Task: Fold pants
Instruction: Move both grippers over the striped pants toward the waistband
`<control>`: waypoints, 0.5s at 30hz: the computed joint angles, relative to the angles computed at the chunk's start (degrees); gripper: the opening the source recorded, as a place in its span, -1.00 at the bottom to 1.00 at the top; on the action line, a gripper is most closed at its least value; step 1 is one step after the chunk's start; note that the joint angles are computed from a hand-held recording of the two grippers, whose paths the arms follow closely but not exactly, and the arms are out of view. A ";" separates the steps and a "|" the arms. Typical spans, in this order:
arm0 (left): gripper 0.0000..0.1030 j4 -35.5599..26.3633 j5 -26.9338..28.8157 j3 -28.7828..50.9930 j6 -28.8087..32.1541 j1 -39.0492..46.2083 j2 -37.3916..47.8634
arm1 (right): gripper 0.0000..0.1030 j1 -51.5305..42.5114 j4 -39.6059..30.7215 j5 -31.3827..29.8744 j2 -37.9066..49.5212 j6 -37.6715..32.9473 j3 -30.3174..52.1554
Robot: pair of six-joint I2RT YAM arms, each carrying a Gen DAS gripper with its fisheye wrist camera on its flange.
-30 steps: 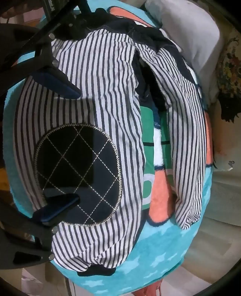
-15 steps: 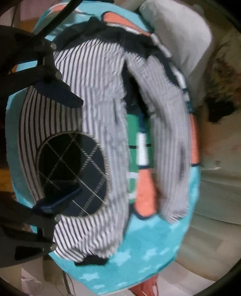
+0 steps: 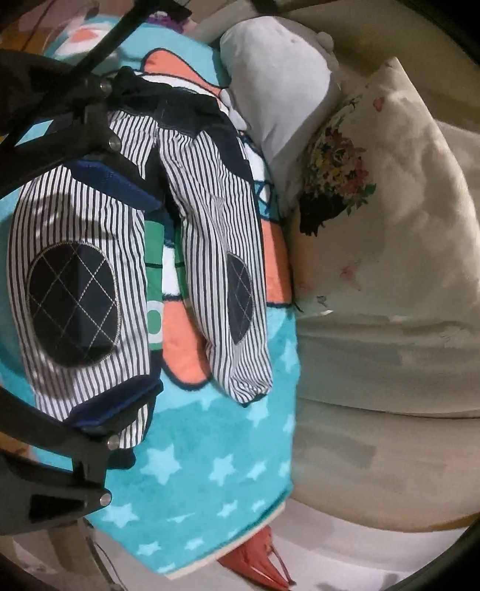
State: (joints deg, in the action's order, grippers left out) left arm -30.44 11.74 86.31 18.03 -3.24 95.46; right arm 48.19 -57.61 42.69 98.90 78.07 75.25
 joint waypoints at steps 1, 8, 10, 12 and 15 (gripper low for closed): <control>1.00 -1.12 -1.13 0.05 0.64 -1.48 -0.12 | 0.74 -0.71 1.41 -0.62 -1.03 -1.21 -1.23; 1.00 -3.65 -7.36 -0.52 0.94 -9.20 0.09 | 0.73 -6.18 7.50 -3.47 -6.98 -7.98 -7.89; 1.00 -4.92 -8.62 0.91 0.21 -10.69 1.48 | 0.73 -7.59 8.77 -4.60 -8.49 -9.45 -9.69; 1.00 -5.58 -9.16 1.53 -1.01 -11.62 2.36 | 0.73 -9.01 10.13 -5.88 -9.94 -10.99 -11.65; 1.00 -7.67 -9.61 3.52 -2.87 -12.98 4.44 | 0.73 -11.00 11.88 -7.52 -12.15 -13.25 -14.52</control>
State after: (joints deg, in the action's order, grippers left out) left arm -38.11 2.13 89.82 15.16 -16.22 99.90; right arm 37.19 -45.73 35.17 86.75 64.82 60.73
